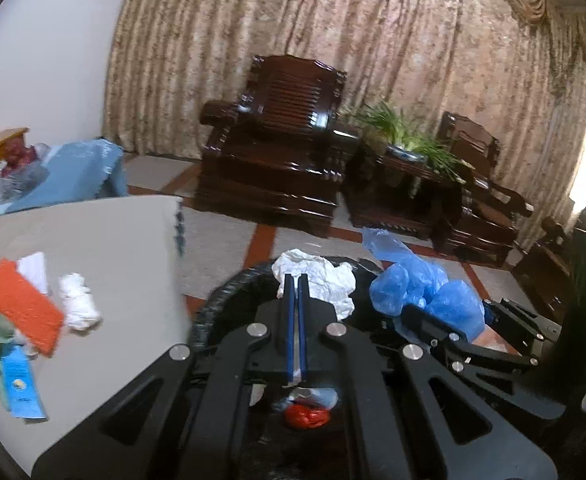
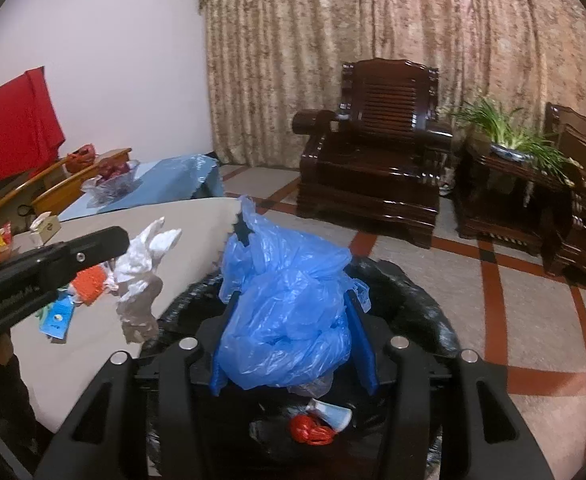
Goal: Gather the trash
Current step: 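Drop the blue bag into the bin with the right tool while the left tool drops the tissue in, then grasp the crumpled white gloves with the right tool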
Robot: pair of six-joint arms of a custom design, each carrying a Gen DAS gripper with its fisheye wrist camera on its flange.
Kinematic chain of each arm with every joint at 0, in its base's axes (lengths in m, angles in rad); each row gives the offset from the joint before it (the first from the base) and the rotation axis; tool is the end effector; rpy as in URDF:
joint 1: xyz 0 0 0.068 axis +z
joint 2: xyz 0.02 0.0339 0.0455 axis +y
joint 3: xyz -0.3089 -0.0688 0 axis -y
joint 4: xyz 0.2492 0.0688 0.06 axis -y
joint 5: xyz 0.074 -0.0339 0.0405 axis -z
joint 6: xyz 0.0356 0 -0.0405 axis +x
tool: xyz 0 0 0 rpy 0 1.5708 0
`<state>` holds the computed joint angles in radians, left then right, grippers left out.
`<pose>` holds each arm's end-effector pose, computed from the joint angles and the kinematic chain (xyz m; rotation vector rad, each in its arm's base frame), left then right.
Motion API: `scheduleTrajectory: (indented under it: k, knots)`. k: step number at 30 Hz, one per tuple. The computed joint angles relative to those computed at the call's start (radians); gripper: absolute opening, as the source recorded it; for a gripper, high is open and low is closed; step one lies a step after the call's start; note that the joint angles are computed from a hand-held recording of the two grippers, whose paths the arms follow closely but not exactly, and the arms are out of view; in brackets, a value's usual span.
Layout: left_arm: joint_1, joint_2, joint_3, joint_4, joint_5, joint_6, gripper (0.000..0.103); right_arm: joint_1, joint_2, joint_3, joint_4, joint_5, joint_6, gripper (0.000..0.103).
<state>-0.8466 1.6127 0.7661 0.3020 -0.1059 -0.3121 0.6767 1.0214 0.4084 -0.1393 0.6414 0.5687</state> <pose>0.2258 -0.2496 0.2185 0.5095 2.1056 -0.5719 0.1474 0.0910 0.2126 0.1913 2.1419 -0.0359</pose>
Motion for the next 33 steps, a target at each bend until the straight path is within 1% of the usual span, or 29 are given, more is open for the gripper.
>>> scheduleTrajectory:
  k: [1, 2, 3, 4, 5, 6, 8, 9, 10, 12, 16, 18, 24, 27, 32, 33]
  knots:
    - [0.001, 0.024, 0.015, -0.004, 0.019, -0.006, 0.005, -0.009, -0.007, -0.007, -0.005, -0.003, 0.002, 0.054]
    - [0.001, 0.052, 0.03, -0.007, 0.04, -0.016, 0.018, -0.022, -0.01, -0.012, -0.008, -0.011, 0.001, 0.056]
    - [-0.001, 0.068, 0.039, -0.011, 0.051, -0.02, 0.039, -0.03, -0.015, -0.014, -0.014, -0.012, 0.0, 0.058]
    - [0.002, 0.086, 0.044, -0.011, 0.057, -0.023, 0.046, -0.032, -0.021, -0.018, -0.024, -0.003, 0.006, 0.067]
    - [0.005, 0.091, 0.044, -0.01, 0.057, -0.023, 0.047, -0.034, -0.033, -0.022, -0.033, 0.005, 0.009, 0.075]
    - [0.009, 0.097, 0.041, -0.011, 0.057, -0.02, 0.047, -0.039, -0.042, -0.025, -0.037, 0.01, 0.008, 0.078]
    - [0.025, 0.095, 0.028, -0.013, 0.051, -0.018, 0.049, -0.037, -0.046, -0.026, -0.045, 0.032, 0.015, 0.093]
    - [0.038, 0.084, 0.013, -0.008, 0.05, -0.013, 0.054, -0.032, -0.039, -0.022, -0.049, 0.047, 0.021, 0.096]
    - [0.053, 0.069, -0.008, 0.001, 0.046, -0.006, 0.06, -0.028, -0.033, -0.019, -0.046, 0.054, 0.022, 0.097]
    - [0.072, 0.038, -0.043, 0.009, 0.002, 0.007, 0.075, -0.028, -0.022, -0.015, -0.023, 0.047, 0.016, 0.097]
    - [0.134, -0.039, -0.115, 0.008, -0.046, 0.036, 0.083, -0.024, 0.019, -0.007, 0.04, 0.017, 0.003, 0.097]
    - [0.179, -0.088, -0.153, -0.002, -0.052, 0.047, 0.085, -0.008, 0.075, 0.013, 0.092, 0.0, -0.004, 0.097]
    - [0.313, -0.199, -0.229, -0.032, -0.079, 0.096, 0.085, 0.049, 0.27, 0.092, 0.257, -0.044, -0.06, 0.097]
    - [0.392, -0.234, -0.251, -0.041, -0.067, 0.126, 0.085, 0.066, 0.378, 0.15, 0.341, -0.084, -0.099, 0.097]
    - [0.51, -0.242, -0.268, -0.027, -0.045, 0.161, 0.085, 0.078, 0.557, 0.277, 0.416, -0.142, -0.14, 0.097]
    - [0.54, -0.238, -0.269, -0.023, -0.036, 0.168, 0.085, 0.077, 0.58, 0.299, 0.415, -0.151, -0.143, 0.097]
